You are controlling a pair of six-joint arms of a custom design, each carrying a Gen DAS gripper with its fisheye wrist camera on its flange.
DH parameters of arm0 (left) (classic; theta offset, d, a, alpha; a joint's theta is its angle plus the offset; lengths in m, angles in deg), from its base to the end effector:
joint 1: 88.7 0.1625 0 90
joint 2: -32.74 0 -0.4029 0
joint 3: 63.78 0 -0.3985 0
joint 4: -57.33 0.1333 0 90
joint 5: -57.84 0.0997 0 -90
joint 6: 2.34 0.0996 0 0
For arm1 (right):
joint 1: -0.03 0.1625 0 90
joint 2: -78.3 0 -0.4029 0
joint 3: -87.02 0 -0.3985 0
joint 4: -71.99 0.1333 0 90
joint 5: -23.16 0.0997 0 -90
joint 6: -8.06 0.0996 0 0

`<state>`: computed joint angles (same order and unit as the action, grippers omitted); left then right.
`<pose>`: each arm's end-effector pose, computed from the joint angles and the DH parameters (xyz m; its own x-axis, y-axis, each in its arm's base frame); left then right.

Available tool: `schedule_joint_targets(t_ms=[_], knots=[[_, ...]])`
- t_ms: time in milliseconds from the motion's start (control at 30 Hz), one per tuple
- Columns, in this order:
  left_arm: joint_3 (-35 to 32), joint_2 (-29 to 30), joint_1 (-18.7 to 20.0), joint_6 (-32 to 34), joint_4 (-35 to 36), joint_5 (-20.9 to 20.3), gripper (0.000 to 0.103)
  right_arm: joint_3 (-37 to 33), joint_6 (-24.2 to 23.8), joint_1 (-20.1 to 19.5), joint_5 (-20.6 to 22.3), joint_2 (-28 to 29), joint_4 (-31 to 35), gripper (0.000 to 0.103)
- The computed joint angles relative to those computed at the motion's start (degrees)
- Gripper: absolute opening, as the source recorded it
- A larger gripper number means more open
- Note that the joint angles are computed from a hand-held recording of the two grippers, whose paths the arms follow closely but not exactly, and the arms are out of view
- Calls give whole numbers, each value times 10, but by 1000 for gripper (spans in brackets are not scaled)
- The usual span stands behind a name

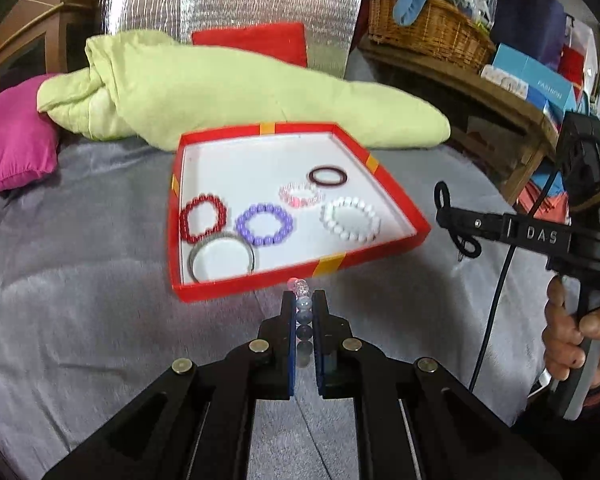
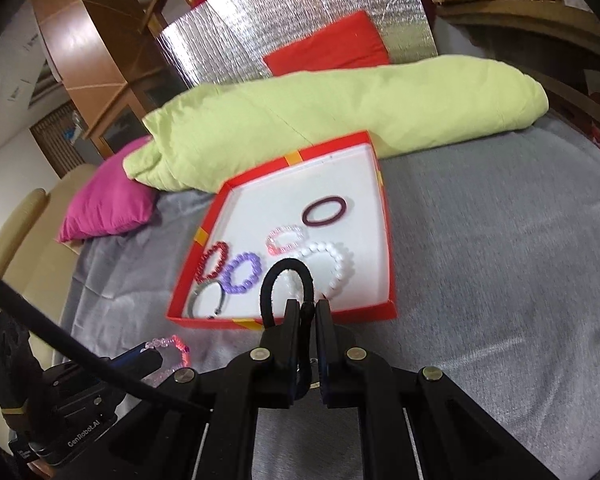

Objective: Organize jewelry
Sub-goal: 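Lift the pale bracelet with the left tool while the right grasps the black hair tie, then carry both items over the red box and open both tools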

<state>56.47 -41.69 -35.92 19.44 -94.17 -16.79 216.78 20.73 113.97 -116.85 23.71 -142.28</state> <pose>-0.1800 -0.5010 0.1993 -0.5372 0.7731 -0.3373 0.8418 0.5167 -0.1563 0.2343 -0.3873 0.1391 -0.8606 0.3932 0.3236 -0.0788 0.5249 -0.8475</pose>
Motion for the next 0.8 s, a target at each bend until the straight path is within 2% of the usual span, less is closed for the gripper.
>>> schedule_joint_targets(t_ms=[133, 333, 667, 800], knots=[[-2, 1, -3, 1, -34, -9, 8, -5, -15, 6, 4, 6, -30, 9], [-9, 12, -4, 4, -80, -25, 8, -12, -20, 6, 13, 11, -40, 9], [-37, 58, -9, 12, -126, -7, 8, -40, -49, -13, 50, 17, -61, 9], [-63, 86, -9, 11, -138, 1, 8, -59, -47, -31, 81, 17, -53, 9]])
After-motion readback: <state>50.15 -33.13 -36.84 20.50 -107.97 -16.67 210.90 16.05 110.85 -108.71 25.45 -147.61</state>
